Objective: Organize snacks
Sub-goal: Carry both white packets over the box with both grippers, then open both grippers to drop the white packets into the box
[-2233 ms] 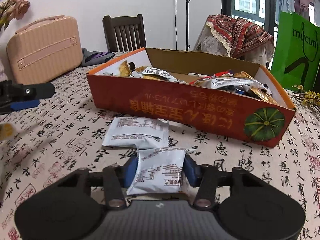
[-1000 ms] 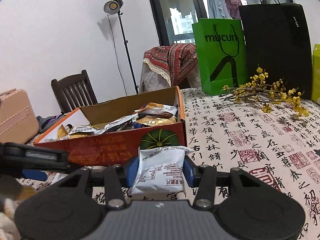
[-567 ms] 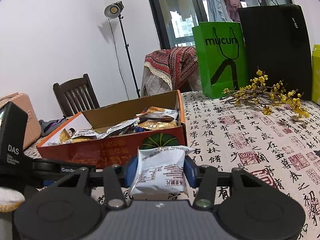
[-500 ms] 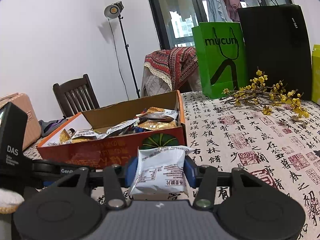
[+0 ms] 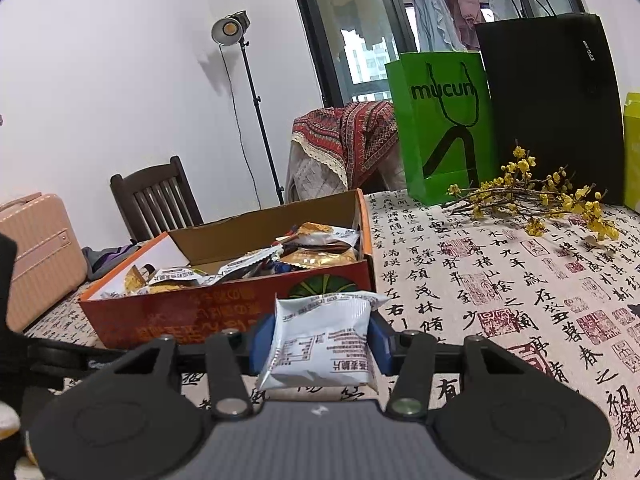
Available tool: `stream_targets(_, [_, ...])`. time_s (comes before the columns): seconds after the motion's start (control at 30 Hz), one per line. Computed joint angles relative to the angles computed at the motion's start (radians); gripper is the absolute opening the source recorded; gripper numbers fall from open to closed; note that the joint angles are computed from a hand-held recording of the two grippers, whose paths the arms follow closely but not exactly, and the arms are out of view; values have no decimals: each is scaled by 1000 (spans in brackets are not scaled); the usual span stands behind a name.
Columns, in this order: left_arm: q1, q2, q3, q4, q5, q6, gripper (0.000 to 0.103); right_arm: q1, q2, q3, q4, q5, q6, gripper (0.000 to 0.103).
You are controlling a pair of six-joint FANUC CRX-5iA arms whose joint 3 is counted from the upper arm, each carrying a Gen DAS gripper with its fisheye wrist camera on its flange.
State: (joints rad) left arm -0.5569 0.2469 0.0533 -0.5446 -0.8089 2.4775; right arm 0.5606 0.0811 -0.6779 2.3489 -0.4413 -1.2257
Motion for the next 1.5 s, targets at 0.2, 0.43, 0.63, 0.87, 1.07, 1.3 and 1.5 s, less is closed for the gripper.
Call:
stream_targets(0.2, [1, -87, -81, -11, 70, -6, 79, -2, -4, 0, 41, -5, -15, 50])
stream_targets(0.43, [1, -197, -154, -49, 169, -1, 80, 25, -23, 3, 45, -36, 30, 51])
stream_targets(0.63, [7, -219, -139, -106, 237, 44, 80, 63, -29, 37, -43, -59, 144, 51])
stream_targets(0.87, [30, -182, -79, -165, 280, 125, 80, 71, 37, 156, -133, -38, 265, 52])
stream_targets(1.07, [95, -127, -47, -104, 365, 100, 81, 60, 132, 268, -203, -16, 336, 52])
stream_targets(1.3, [93, -52, 2, -274, 376, 276, 81, 20, 218, 340, -148, 3, 275, 52])
stream_targets(1.5, [93, -34, 4, -339, 372, 313, 81, -24, 234, 343, -12, 34, 158, 52])
